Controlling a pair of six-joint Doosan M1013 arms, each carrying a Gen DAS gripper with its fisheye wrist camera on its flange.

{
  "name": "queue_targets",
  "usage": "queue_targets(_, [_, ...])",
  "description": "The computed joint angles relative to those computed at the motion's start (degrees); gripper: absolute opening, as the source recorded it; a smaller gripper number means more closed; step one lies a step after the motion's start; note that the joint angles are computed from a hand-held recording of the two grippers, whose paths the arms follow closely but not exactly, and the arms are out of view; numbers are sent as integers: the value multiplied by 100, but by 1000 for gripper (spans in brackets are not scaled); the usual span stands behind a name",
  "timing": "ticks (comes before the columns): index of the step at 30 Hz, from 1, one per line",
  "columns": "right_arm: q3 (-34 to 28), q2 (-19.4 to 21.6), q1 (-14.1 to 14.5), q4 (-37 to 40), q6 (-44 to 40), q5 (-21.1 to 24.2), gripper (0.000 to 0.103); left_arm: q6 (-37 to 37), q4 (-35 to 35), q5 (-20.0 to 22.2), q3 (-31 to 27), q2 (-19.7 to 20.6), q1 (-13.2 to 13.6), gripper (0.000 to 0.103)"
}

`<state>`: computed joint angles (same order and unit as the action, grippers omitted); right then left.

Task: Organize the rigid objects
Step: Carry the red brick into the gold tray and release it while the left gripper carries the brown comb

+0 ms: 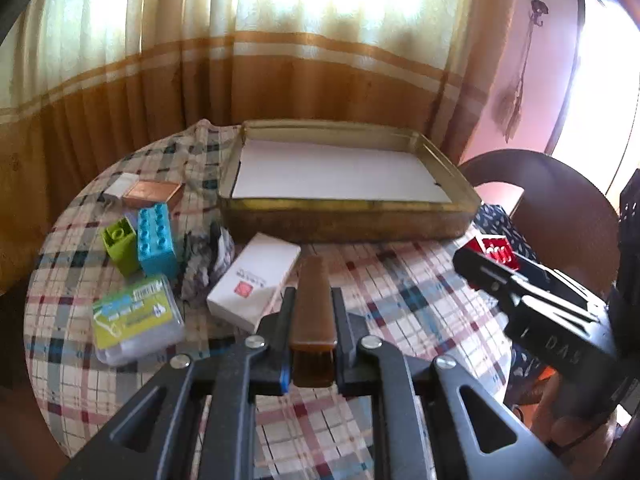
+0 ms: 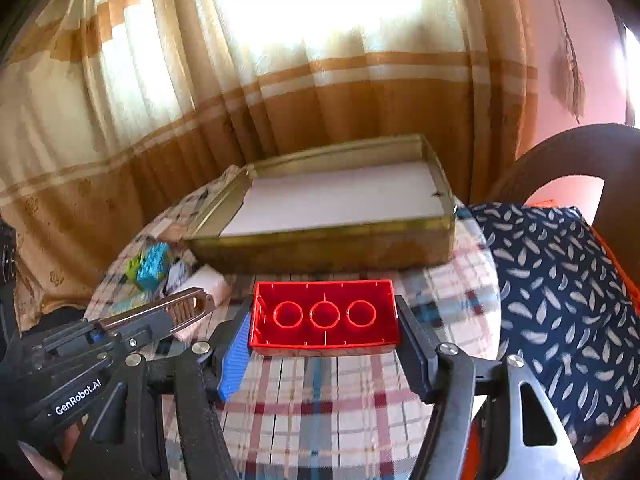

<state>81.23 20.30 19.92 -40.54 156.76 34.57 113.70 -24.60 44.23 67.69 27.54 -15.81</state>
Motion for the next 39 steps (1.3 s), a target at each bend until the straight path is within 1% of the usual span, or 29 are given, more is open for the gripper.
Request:
queue_targets(3, [-24, -13, -13, -255, 222, 3, 66, 63, -179, 8, -95, 50, 31, 13])
queue_targets(8, [-106, -10, -56, -814, 597, 5, 66, 399, -572, -92, -247, 92, 57, 13])
queue_targets(12, [-265, 55, -132, -1177, 837, 99, 66, 517, -821, -103, -544, 227, 63, 13])
queue_targets(16, [-492, 203, -247, -1252, 900, 223, 66, 350, -672, -127, -858, 398, -31, 13])
queue_targets(20, [-724, 371, -368, -1233, 966, 374, 66, 66, -418, -21, -1317, 689, -163, 13])
queue_targets(21, [-825, 447, -389, -1260, 932, 506, 66, -24, -316, 16, -1434, 766, -204, 13])
queue_targets(22, [-918, 519, -418, -1220, 853, 602, 66, -120, -212, 85, -1585, 870, -250, 13])
queue_targets(26, [-1093, 670, -533, -856, 626, 680, 66, -397, 142, 306, -2035, 1176, -389, 13])
queue_targets(30, [-1248, 817, -620, -616, 463, 670, 66, -701, 535, 531, -2399, 1439, -499, 13])
queue_targets(32, [-1264, 850, -651, -516, 420, 557, 66, -818, 736, 575, -2472, 1507, -532, 13])
queue_targets(34, [-1203, 844, -687, -487, 491, 336, 68, -1037, 1034, 610, -2529, 1554, -569, 15])
queue_targets(35, [-1184, 844, -709, -463, 521, 229, 71, -1101, 1141, 591, -2520, 1560, -578, 22])
queue_targets(36, [-1161, 837, -707, -505, 590, 180, 79, -1142, 1262, 606, -2523, 1563, -590, 40])
queue_targets(37, [-1125, 826, -695, -636, 740, 162, 82, -1238, 1429, 598, -2517, 1557, -608, 53])
queue_targets(38, [-1072, 801, -681, -767, 885, 93, 83, -1438, 1704, 465, -2415, 1498, -634, 80])
queue_targets(39, [-1038, 783, -664, -878, 999, 74, 84, -1592, 1888, 281, -2289, 1426, -645, 96])
